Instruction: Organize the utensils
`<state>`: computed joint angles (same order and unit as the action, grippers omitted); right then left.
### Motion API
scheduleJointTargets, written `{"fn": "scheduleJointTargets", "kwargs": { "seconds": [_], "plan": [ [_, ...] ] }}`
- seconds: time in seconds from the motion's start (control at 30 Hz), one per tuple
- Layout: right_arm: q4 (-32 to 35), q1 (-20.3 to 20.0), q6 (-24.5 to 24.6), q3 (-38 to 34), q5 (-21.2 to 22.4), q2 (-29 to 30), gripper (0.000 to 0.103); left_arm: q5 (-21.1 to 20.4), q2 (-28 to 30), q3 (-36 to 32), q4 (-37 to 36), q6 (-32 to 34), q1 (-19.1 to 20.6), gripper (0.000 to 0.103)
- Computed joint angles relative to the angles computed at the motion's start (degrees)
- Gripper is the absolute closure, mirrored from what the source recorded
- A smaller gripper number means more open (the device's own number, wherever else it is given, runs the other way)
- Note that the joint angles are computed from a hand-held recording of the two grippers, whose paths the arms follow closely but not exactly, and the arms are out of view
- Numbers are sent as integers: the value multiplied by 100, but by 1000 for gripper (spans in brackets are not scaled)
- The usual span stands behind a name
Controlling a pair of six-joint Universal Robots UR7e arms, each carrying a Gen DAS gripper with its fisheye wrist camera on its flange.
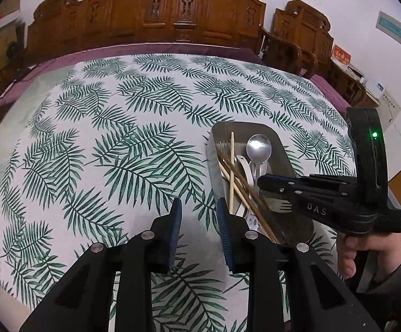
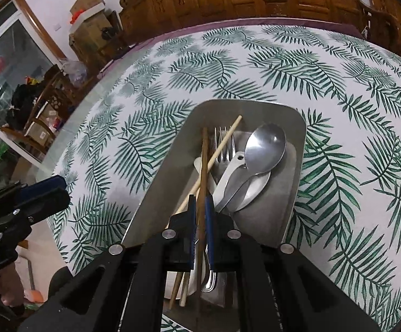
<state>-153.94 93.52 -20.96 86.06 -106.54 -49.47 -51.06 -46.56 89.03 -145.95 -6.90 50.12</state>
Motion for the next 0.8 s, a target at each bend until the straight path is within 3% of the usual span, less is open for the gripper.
{"fn": "scheduleJointTargets", "kwargs": {
  "seconds": [0.4, 0.47, 0.5, 0.67, 0.8],
  "plan": [
    [-1121, 81, -542, 1003, 7, -872, 93, 65, -148, 272, -289, 5, -324, 71],
    [-1267, 94, -616, 1205, 4, -1067, 93, 124, -186, 359, -370, -11, -427, 53],
    [-1340, 106, -653, 1316, -3, -1172, 91, 165, -206, 416, -445, 2, -479, 51],
    [-1797, 160, -788, 1945, -73, -1736, 66, 339, -323, 706, -662, -71, -746, 20],
    [-2194, 186, -745, 2394, -141, -2121, 32, 490, -398, 883, -686, -239, -919, 13]
  ]
}}
